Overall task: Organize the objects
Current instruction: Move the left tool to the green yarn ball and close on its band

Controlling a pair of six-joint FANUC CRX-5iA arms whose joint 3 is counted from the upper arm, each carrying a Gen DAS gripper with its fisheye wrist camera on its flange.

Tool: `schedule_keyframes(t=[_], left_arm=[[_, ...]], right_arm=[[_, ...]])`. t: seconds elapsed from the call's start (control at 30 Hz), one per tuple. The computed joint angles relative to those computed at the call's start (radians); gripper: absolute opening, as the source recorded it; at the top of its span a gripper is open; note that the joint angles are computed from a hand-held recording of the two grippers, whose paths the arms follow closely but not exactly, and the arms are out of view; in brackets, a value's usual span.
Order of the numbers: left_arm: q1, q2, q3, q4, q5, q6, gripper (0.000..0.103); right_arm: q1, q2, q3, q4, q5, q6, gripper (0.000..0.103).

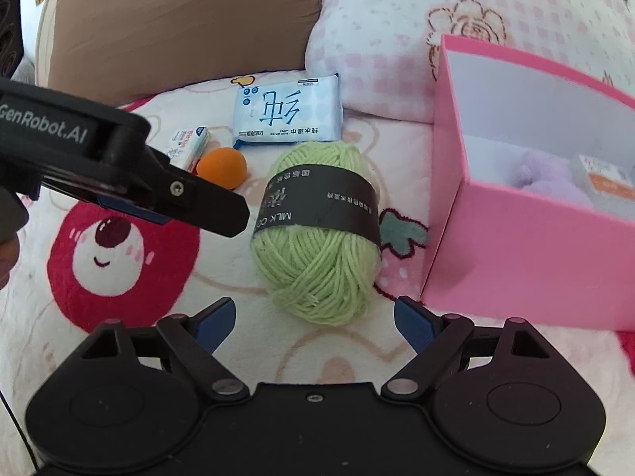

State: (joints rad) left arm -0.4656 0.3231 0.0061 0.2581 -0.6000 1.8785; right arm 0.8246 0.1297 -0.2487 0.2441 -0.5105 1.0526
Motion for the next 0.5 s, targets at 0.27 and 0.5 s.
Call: schedule_keyframes(t=[0.27, 0.5], left_arm=[[0.004, 0.039, 0.006, 0.052, 0.041, 0.005, 0.084], [0.005, 0.069, -0.013, 0.148, 0.110, 0.014, 0.084]], right_arm=[[-0.020, -0.011, -0.100, 0.096, 0.147, -0.036, 0.075], [-0.029, -0.002, -0.084, -0.008, 0.200, 0.081, 0.061]])
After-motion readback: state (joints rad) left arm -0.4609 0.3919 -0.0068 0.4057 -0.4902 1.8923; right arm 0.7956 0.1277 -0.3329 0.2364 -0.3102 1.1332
